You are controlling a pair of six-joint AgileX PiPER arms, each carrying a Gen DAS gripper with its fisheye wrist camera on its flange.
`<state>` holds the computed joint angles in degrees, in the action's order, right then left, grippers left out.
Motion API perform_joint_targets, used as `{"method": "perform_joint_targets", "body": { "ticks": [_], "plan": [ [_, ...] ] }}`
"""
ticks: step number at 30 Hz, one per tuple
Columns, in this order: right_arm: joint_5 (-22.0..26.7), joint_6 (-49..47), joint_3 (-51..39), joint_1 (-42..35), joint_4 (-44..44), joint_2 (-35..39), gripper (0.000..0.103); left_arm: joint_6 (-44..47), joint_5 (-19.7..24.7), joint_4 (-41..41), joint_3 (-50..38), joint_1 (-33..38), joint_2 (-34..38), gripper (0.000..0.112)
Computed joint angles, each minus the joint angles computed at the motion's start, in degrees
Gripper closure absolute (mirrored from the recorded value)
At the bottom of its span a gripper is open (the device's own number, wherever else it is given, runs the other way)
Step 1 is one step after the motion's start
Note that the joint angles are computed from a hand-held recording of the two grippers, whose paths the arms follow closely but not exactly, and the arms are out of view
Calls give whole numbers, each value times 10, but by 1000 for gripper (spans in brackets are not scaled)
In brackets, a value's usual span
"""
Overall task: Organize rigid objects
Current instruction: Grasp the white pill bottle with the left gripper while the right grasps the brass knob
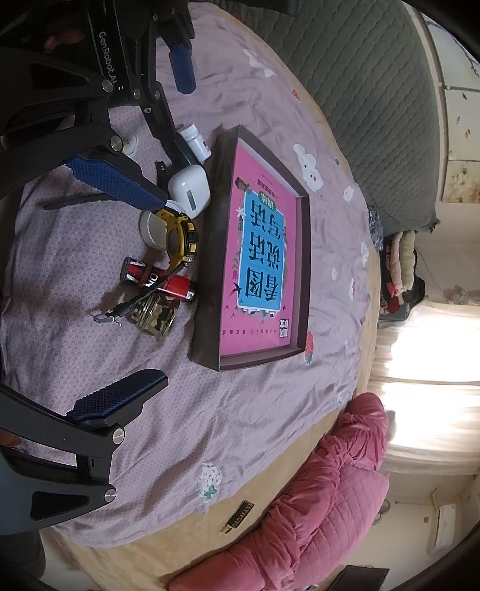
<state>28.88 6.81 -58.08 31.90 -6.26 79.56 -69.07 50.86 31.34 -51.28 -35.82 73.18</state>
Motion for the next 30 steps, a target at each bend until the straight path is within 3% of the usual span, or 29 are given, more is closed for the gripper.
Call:
{"method": "perform_joint_targets", "body": {
  "ticks": [14, 22, 30],
  "plan": [
    [24, -34, -20, -50, 52, 28, 14, 42, -11, -28, 17, 58, -7, 38],
    [47, -57, -39, -96, 86, 58, 14, 134, -52, -90, 39, 158, -10, 38],
    [51, -61, -49, -96, 87, 81, 14, 241, -84, -156, 15, 214, 40, 45]
  ]
}}
